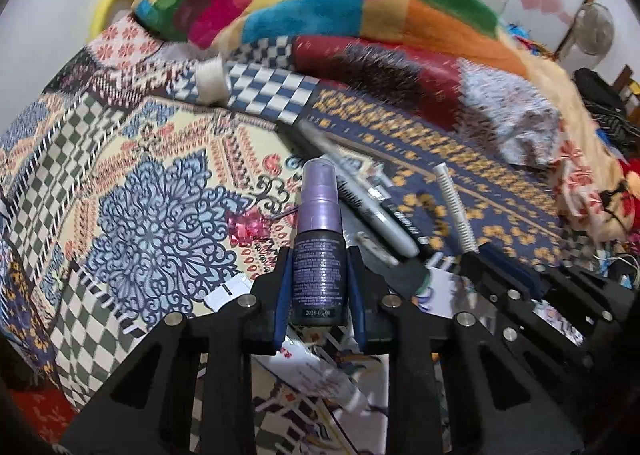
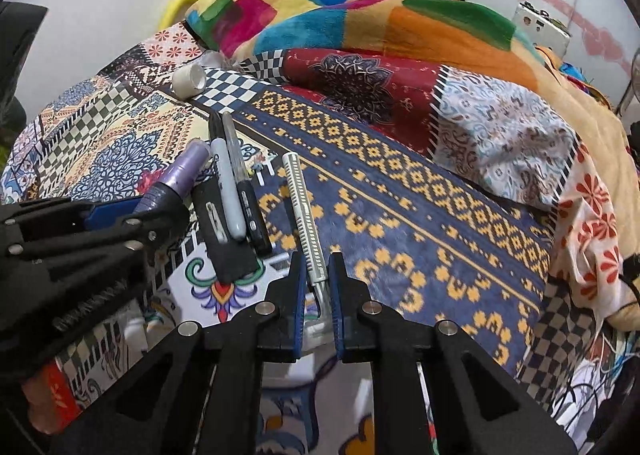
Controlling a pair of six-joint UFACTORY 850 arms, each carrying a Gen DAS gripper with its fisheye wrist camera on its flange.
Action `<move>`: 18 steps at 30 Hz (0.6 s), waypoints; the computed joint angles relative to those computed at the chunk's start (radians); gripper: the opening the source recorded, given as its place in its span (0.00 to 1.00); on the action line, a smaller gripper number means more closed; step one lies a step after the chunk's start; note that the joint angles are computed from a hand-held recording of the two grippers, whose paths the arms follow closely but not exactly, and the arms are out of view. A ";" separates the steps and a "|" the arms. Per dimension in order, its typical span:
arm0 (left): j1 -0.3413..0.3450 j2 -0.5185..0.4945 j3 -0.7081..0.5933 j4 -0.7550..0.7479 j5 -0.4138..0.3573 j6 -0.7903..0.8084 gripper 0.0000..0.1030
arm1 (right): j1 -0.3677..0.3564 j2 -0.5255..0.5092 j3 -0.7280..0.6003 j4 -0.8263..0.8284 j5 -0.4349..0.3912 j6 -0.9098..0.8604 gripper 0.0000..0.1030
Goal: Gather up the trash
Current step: 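Carry the spray bottle and comb toward the white bin with both tools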
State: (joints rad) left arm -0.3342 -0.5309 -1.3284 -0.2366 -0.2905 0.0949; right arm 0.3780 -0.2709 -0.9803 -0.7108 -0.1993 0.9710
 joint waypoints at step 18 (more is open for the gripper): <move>0.080 0.387 0.272 -0.533 -0.010 0.609 0.24 | 0.052 0.248 0.097 -0.042 0.005 0.169 0.09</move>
